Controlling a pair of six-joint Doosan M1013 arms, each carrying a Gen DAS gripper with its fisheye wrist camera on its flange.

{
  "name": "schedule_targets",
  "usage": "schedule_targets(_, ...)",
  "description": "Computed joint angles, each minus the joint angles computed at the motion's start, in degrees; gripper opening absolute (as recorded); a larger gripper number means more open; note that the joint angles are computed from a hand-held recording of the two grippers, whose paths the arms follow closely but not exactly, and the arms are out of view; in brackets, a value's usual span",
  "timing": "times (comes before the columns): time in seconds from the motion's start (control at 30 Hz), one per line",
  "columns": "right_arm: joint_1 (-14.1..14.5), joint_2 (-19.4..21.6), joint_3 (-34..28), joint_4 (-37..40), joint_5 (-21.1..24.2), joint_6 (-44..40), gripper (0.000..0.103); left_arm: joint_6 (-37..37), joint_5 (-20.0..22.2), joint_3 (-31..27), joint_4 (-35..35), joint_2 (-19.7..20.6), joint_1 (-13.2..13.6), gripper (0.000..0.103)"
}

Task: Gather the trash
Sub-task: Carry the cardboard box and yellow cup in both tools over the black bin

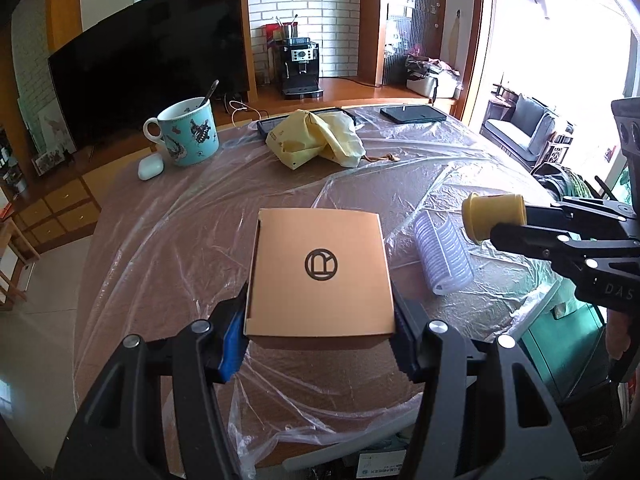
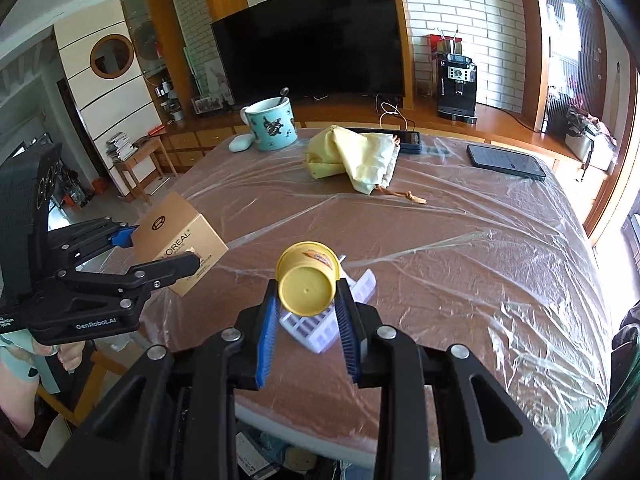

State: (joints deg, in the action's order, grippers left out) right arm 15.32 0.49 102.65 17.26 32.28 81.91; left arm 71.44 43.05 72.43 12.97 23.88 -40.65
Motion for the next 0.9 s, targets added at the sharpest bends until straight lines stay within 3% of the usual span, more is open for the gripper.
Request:
schedule_targets(0.43,1.9,-3.7,3.6,-0.3,0.6,-0.6,0.029,-2.6,-1.7,6.5,3.1,-4.7,-2.1,0.059)
schedule_targets(0.9,3.1,-6.7,6.5,3.3,3.5,-4.9,0.029,0.5,-1.9,11.2,-0.8,-8.3,-3.3,0.059)
